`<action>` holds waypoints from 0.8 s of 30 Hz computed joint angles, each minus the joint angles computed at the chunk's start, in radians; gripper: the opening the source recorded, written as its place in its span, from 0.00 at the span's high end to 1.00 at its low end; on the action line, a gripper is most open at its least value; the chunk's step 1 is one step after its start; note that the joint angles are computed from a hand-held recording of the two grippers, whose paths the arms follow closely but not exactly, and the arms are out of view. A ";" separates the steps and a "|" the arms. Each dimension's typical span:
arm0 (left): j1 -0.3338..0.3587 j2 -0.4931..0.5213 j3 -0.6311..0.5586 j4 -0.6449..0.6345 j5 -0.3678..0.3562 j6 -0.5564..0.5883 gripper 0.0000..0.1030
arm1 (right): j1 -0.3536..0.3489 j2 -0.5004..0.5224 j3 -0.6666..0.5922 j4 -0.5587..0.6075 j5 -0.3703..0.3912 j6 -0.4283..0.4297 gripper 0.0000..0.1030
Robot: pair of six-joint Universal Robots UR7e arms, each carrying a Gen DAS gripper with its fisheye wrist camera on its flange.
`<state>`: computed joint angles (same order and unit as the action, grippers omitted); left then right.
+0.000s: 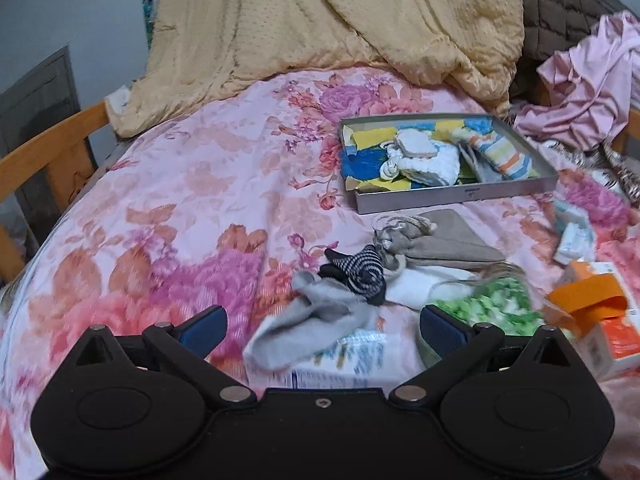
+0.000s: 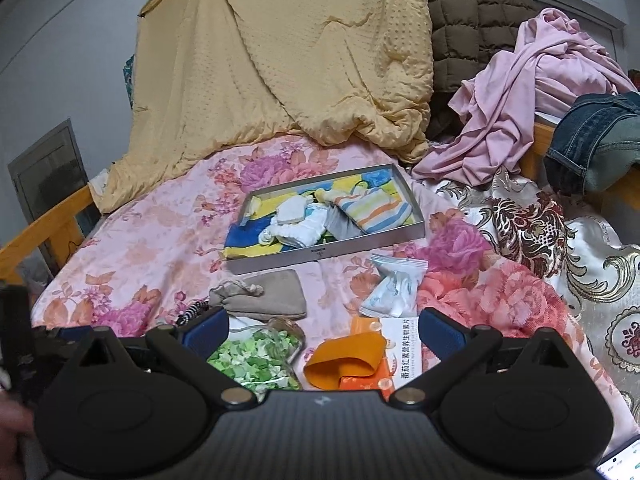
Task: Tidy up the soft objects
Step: 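Move both open tools back toward the items on the bed, then lower the left tool onto the grey cloth and close on it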
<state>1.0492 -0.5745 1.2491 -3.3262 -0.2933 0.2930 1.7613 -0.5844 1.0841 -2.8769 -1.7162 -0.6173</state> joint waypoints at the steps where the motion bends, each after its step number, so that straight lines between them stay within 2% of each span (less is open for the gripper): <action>1: 0.009 0.012 -0.024 -0.005 -0.006 0.026 0.01 | 0.000 0.003 -0.004 0.000 -0.003 -0.002 0.00; 3: 0.031 0.019 -0.054 0.041 -0.023 0.024 0.01 | 0.001 0.009 -0.012 0.002 -0.010 -0.005 0.00; 10: 0.088 -0.018 -0.060 0.274 -0.123 -0.128 0.01 | 0.003 0.028 -0.042 0.027 -0.020 -0.008 0.00; 19: 0.121 0.018 -0.152 0.378 -0.136 -0.141 0.01 | 0.004 0.041 -0.069 0.048 -0.018 -0.010 0.00; 21: 0.125 0.022 -0.161 0.392 -0.141 -0.141 0.03 | 0.005 0.043 -0.074 0.051 -0.018 -0.011 0.00; 24: 0.132 0.020 -0.168 0.460 -0.140 -0.191 0.12 | 0.007 0.046 -0.084 0.060 -0.019 -0.011 0.00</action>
<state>1.1808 -0.5540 1.0811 -2.8666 -0.4329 0.1020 1.7678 -0.5379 0.9997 -2.8172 -1.7351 -0.6288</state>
